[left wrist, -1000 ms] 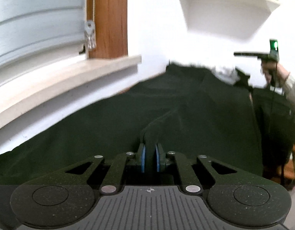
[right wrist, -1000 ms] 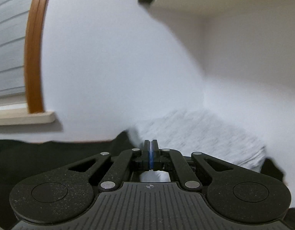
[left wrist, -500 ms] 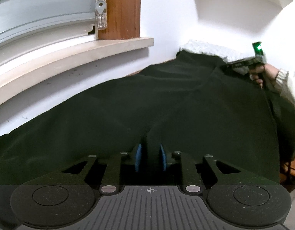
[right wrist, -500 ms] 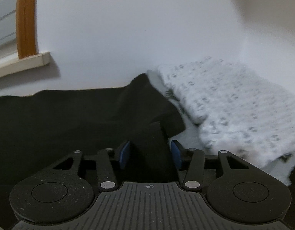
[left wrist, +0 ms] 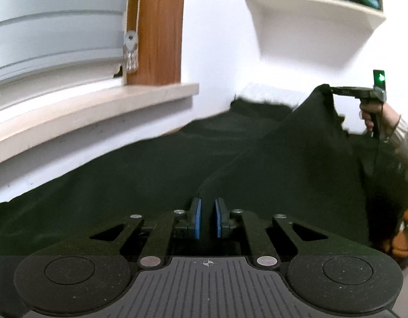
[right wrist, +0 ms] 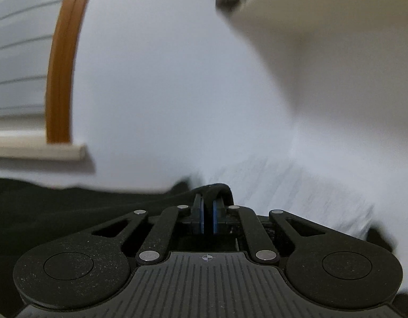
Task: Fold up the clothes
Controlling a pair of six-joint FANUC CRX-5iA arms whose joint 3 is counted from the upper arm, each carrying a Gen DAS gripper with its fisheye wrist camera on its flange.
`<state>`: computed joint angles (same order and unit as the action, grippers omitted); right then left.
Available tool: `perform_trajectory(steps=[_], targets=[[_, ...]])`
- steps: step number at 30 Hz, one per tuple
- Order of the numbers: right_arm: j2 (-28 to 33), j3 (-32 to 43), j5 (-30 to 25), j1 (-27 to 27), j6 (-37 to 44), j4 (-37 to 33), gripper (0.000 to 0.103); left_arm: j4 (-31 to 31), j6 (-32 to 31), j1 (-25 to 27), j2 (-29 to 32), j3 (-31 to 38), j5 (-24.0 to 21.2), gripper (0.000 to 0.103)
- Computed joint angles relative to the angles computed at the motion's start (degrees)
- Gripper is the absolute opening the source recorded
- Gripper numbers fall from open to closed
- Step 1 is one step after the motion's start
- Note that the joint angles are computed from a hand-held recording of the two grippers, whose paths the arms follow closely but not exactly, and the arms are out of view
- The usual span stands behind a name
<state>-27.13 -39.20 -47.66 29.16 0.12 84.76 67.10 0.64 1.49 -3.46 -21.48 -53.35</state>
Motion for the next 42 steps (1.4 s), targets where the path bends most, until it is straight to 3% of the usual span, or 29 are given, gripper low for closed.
perform_trajectory(steps=[4, 7, 8, 9, 10, 11, 12, 13, 14, 15, 18, 20, 24, 27, 33, 38, 42], targets=[[4.66, 5.17, -2.79, -1.58, 6.73, 1.50, 0.007, -1.07, 3.28, -2.03, -0.77, 1.24, 3.76, 0.012], [10.18, 9.52, -2.68, -4.68, 12.17, -0.84, 0.010, -6.90, 10.56, -4.60, 1.86, 4.69, 9.73, 0.028], [12.05, 11.73, -2.47, -5.23, 15.25, -5.82, 0.019, -12.08, 15.51, -4.77, 3.37, 7.23, 9.94, 0.029], [14.30, 14.23, -3.37, -5.22, 17.37, -11.64, 0.021, -15.97, 19.54, -4.67, 4.30, 9.06, 9.78, 0.028], [15.79, 15.60, -4.18, -4.97, 17.97, -14.90, 0.021, -18.61, 22.60, -4.33, 4.68, 10.15, 9.46, 0.027], [16.37, 16.03, -4.01, -4.57, 18.00, -16.51, 0.029, -19.03, 23.41, -3.64, 4.35, 10.06, 9.18, 0.028], [16.36, 16.05, -3.36, -3.90, 18.61, -17.48, 0.039, -17.49, 22.25, -2.60, 3.41, 8.94, 8.94, 0.034], [15.90, 15.40, -2.16, -3.03, 18.78, -17.41, 0.045, -16.30, 21.63, -1.36, 2.14, 7.78, 8.70, 0.050], [15.48, 14.78, -0.94, -2.18, 18.95, -17.33, 0.055, -15.44, 21.50, 0.09, 0.58, 6.62, 8.43, 0.057], [15.09, 14.20, 0.32, -1.34, 19.13, -17.28, 0.061, -14.97, 21.49, 1.85, -1.21, 5.31, 7.95, 0.060], [12.95, 13.12, 7.63, 0.70, 21.25, -22.49, 0.065, -14.48, 21.54, 8.48, -6.92, 1.51, 5.43, 0.061], [11.40, 11.95, 12.99, 2.14, 20.95, -26.13, 0.069, -13.76, 21.27, 13.48, -10.85, -1.21, 3.42, 0.068], [11.36, 10.74, 18.91, 5.23, 20.51, -28.60, 0.073, -11.34, 18.40, 26.99, -18.28, -6.15, -2.62, 0.072], [13.31, 12.32, 19.44, 7.39, 21.69, -29.50, 0.078, -9.63, 14.73, 38.83, -21.69, -8.45, -9.35, 0.078], [16.97, 13.15, 18.23, 8.53, 18.13, -23.94, 0.081, -6.16, 9.36, 60.35, -24.33, -12.56, -20.34, 0.079], [16.99, 13.60, 13.49, 10.37, 19.18, -26.00, 0.081, -5.25, 9.88, 68.30, -23.19, -14.74, -24.88, 0.079], [16.83, 13.06, 12.93, 10.57, 18.59, -25.19, 0.081, -4.42, 11.35, 68.61, -22.23, -16.24, -25.51, 0.079]])
